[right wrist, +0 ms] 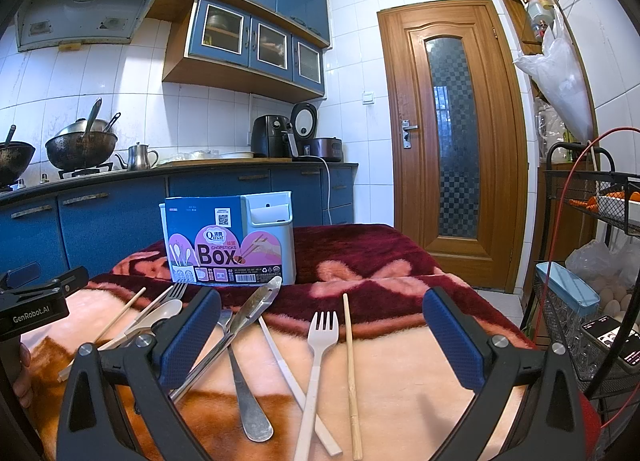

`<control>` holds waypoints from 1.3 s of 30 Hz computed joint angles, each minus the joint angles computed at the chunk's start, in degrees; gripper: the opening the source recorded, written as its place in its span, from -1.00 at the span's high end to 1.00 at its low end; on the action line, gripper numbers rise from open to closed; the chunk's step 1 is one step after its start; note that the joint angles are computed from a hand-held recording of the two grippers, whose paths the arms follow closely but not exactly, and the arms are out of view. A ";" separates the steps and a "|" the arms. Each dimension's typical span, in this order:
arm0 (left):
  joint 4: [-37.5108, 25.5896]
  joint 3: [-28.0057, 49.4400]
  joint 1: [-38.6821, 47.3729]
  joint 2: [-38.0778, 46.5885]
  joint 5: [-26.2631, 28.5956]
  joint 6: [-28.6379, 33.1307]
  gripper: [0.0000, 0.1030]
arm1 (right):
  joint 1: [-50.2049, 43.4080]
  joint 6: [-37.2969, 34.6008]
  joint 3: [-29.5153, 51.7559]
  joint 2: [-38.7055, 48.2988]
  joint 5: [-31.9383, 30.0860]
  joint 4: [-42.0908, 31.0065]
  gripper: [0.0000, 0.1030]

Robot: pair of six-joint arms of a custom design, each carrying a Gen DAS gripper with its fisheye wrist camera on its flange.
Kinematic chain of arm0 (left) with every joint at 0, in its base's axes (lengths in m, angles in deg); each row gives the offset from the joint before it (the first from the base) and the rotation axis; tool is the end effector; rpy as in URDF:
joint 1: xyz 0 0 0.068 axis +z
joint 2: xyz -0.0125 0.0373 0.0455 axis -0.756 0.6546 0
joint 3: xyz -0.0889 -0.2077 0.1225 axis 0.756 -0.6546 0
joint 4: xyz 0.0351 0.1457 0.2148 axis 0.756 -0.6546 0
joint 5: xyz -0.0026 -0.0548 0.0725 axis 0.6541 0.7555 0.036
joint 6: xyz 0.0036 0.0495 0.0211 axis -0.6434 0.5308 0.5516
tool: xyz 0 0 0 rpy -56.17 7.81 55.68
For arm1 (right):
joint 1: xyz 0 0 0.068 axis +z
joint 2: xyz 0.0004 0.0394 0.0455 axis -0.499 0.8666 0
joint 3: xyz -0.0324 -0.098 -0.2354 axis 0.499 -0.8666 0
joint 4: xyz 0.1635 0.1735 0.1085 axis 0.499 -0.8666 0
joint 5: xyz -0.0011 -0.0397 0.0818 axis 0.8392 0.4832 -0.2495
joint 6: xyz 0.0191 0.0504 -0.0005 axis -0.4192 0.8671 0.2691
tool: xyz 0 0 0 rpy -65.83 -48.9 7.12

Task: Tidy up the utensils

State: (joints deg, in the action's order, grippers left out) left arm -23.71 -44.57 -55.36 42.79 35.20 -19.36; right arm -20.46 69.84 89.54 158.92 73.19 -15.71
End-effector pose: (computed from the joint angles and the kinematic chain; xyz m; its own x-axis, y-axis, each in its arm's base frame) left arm 0.2672 -0.0162 0.1916 -0.2896 -0.0908 -0.9528 -0.2803 0.9599 -0.0063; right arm 0.2930 0.0494 0.1673 -0.1735 0.0301 -0.9844 -0.1661 0.9843 0.0594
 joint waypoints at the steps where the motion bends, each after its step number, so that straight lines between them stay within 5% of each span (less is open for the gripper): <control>1: 0.00 0.00 0.00 0.00 0.00 0.00 -0.98 | -0.02 0.02 0.00 -0.01 -0.02 -0.02 -1.00; 11: -0.64 -0.04 0.09 -0.38 0.05 -0.33 -0.98 | -0.41 0.34 0.85 0.56 -0.76 -0.97 -1.00; 16: -5.89 2.70 1.61 0.42 2.69 -1.32 -0.98 | -1.26 1.77 2.22 -0.61 -1.46 -5.50 -1.00; 25: -18.36 10.01 4.68 2.47 7.76 -0.70 -0.98 | -4.18 -1.68 12.37 -1.24 -6.88 -27.57 -1.00; 36: -42.89 30.50 7.10 14.70 15.17 3.16 -0.98 | -6.42 -11.14 34.02 6.34 -6.11 -58.87 -0.99; 39: -47.88 34.99 7.35 17.85 16.69 3.58 -0.98 | -6.82 -13.32 41.41 10.31 -6.68 -67.96 -0.84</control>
State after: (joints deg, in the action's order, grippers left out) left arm -71.58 -9.59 -48.01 60.64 51.89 -15.78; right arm -27.27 56.52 130.95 169.23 66.51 -83.67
